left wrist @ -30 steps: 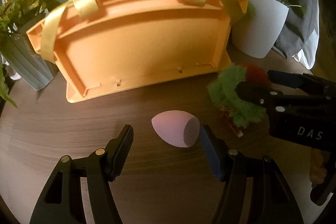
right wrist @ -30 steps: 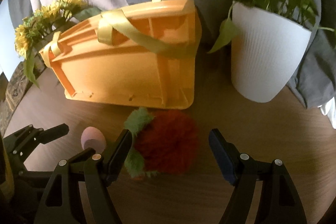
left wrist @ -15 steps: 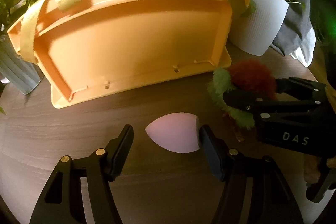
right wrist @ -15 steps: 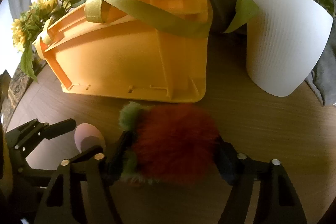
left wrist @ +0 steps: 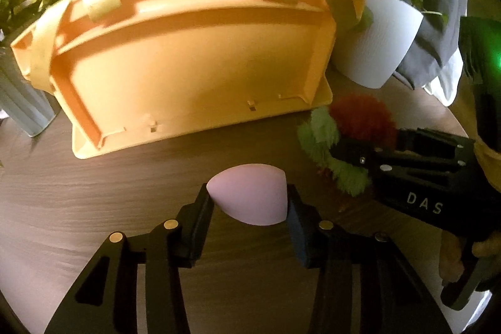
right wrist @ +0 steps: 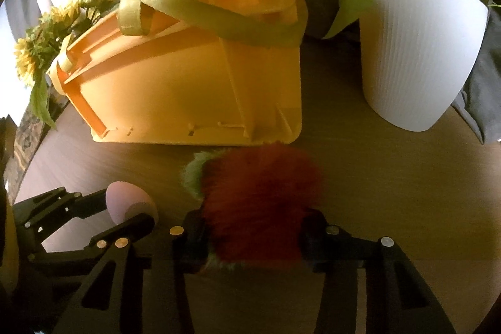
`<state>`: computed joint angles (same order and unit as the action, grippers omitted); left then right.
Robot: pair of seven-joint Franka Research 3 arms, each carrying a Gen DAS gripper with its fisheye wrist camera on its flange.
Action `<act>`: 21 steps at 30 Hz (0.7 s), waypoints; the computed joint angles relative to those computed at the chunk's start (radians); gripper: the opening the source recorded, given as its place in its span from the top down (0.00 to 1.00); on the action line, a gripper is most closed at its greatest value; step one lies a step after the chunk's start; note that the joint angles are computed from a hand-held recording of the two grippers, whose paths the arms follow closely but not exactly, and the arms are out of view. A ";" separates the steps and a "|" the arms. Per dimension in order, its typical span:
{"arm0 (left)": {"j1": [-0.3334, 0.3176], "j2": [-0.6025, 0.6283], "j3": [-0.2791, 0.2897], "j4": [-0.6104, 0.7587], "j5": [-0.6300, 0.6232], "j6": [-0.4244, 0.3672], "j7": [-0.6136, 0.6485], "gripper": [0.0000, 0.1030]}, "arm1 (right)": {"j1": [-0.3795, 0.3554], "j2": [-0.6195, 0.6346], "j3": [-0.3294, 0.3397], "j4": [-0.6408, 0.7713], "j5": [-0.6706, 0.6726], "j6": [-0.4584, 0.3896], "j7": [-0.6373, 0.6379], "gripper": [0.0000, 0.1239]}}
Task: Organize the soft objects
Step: 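Grasp the pink sponge with left tool while right tool grasps red pompom, then carry sponge with left tool while right tool carries pompom over crate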
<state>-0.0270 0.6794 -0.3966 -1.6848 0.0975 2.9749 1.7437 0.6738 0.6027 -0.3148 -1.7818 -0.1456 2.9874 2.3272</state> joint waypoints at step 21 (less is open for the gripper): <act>0.214 -0.141 -0.178 -0.178 -0.029 0.159 -0.003 0.57 | 0.229 -0.102 -0.240 -0.078 -0.211 0.027 0.255 0.64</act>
<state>0.1865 0.5381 -0.5742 -1.8629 0.0680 3.1334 1.7402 0.9033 0.5004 -0.5550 -1.8602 -0.3567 3.0141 2.5822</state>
